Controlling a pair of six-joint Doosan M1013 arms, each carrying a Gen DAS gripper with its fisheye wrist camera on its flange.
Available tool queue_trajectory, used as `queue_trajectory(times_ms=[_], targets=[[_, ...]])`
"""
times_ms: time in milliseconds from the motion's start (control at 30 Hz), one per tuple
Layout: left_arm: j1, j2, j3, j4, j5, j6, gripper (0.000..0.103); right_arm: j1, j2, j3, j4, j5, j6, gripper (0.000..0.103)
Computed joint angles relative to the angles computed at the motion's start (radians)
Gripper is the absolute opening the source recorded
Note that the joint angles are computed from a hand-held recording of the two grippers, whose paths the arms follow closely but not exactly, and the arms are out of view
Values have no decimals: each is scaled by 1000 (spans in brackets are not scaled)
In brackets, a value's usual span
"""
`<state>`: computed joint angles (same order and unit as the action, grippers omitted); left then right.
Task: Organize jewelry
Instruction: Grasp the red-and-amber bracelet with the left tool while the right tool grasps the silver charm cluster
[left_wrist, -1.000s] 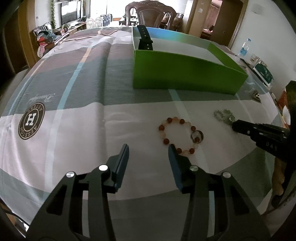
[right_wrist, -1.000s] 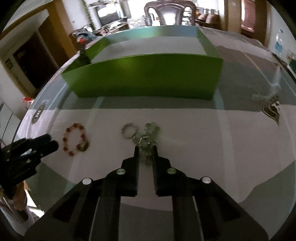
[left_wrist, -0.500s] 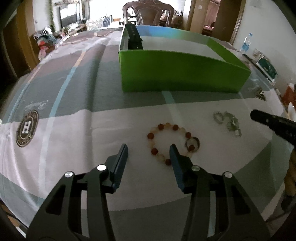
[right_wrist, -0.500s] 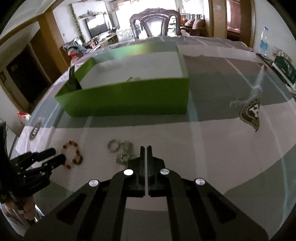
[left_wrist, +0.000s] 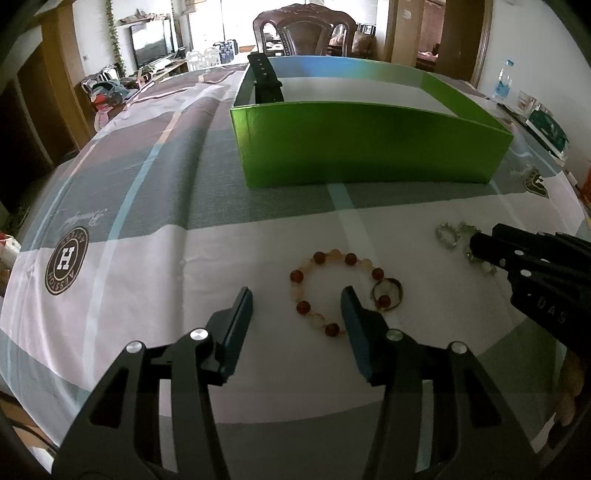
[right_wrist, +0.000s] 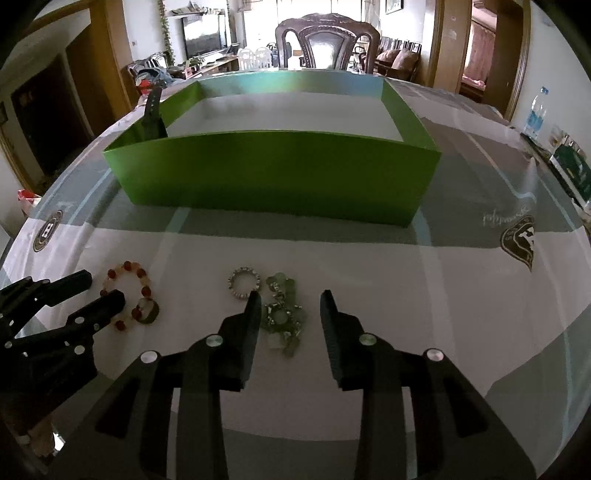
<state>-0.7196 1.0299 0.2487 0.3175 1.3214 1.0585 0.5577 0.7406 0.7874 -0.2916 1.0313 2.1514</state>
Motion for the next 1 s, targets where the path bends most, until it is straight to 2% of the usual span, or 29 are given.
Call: queue_trajectory(times_ms=[33, 300, 467, 667, 833, 933, 1000], targets=[[0, 0, -1, 2, 1, -3, 50, 1, 0, 1, 1, 2, -3, 19], [-6, -4, 12, 16, -6, -15, 50, 6, -12, 24, -20, -9, 21, 18], [-6, -20, 45, 21, -26, -21, 50, 14, -27, 49, -46, -15, 41, 8], [-10, -29, 64, 32, -41, -23, 49, 14, -46, 84, -50, -34, 58, 8], [-12, -38, 81, 9, -62, 8, 28, 11, -56, 102, -47, -48, 70, 8], [-17, -41, 86, 10, -65, 18, 20, 12, -60, 109, -49, -51, 77, 8], [-17, -46, 93, 5, -64, 17, 20, 10, -61, 111, -48, -52, 85, 10]])
